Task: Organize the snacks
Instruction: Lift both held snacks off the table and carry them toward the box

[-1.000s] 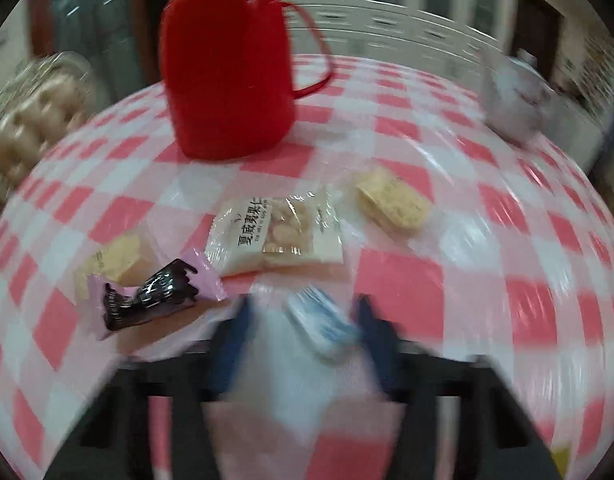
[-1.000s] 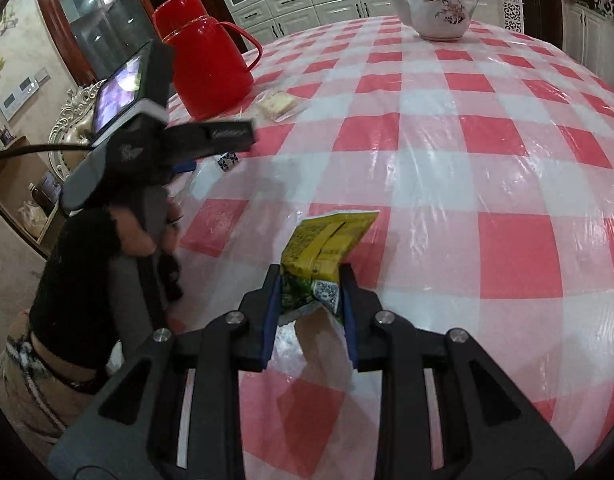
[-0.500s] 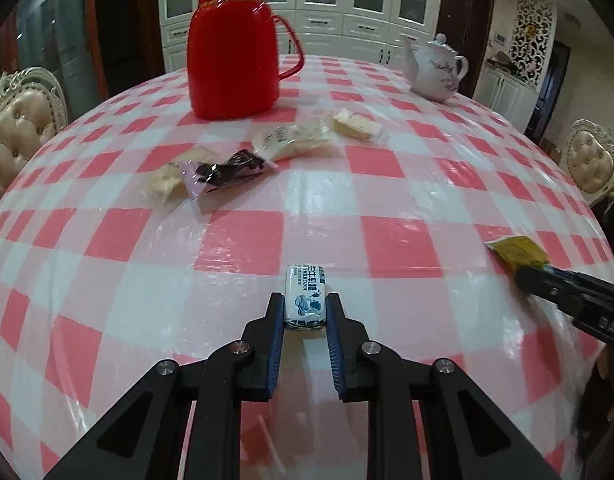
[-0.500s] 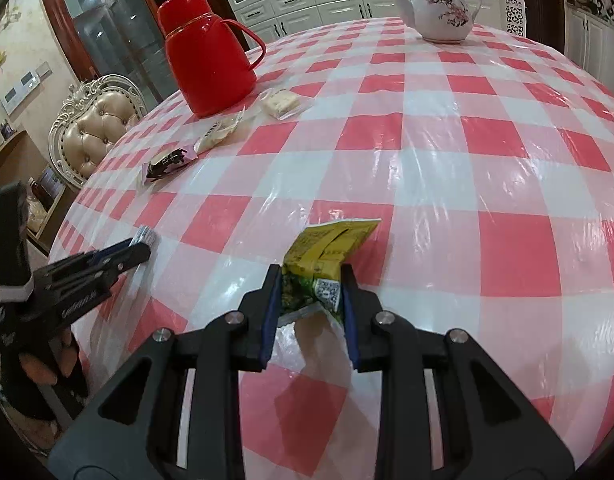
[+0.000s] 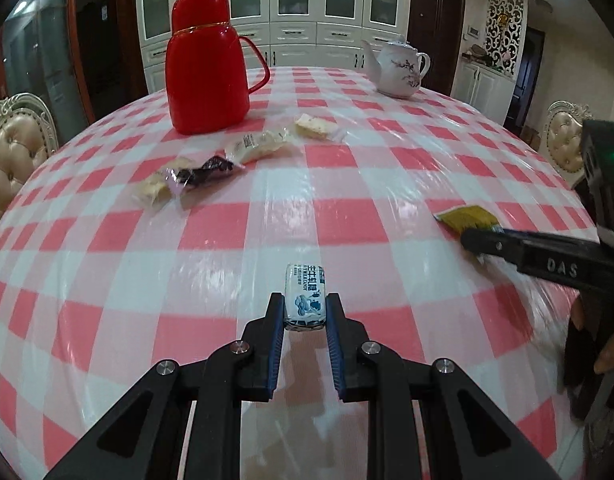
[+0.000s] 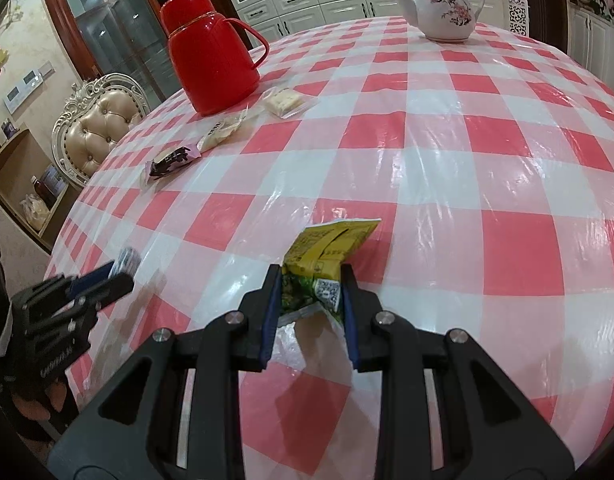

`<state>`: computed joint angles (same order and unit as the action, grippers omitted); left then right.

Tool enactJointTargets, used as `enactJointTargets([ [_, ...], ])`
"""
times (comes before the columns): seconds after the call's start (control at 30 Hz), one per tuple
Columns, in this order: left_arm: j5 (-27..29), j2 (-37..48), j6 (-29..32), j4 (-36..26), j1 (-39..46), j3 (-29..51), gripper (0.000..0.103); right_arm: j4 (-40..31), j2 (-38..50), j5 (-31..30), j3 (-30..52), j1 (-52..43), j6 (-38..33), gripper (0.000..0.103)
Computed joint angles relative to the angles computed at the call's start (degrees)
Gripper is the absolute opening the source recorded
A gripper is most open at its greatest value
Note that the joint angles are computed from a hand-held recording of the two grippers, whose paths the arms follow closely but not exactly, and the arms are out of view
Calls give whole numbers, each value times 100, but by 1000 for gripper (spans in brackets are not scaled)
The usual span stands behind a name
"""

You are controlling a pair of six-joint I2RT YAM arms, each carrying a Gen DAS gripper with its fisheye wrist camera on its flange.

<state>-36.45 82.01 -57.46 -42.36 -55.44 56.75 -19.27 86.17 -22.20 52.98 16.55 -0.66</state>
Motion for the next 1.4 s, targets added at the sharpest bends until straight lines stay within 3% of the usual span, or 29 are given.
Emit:
enactJointTargets([
  [0.37, -355, -412, -951, -425, -618, -348, 21, -126, -565, 297, -429, 277, -178, 32],
  [0.7, -733, -304, -1812, -916, -1296, -272, 21, -569, -2452, 188, -1463, 903, 117, 32],
  [1.17, -1086, 321, -2946, -1572, -2512, 451, 21, -1982, -4663, 637, -2024, 1336, 248, 32],
  [1.4, -1051, 826, -3115, -1661, -2934, 929, 21, -2934, -5657, 550, -1971, 849, -135, 32],
])
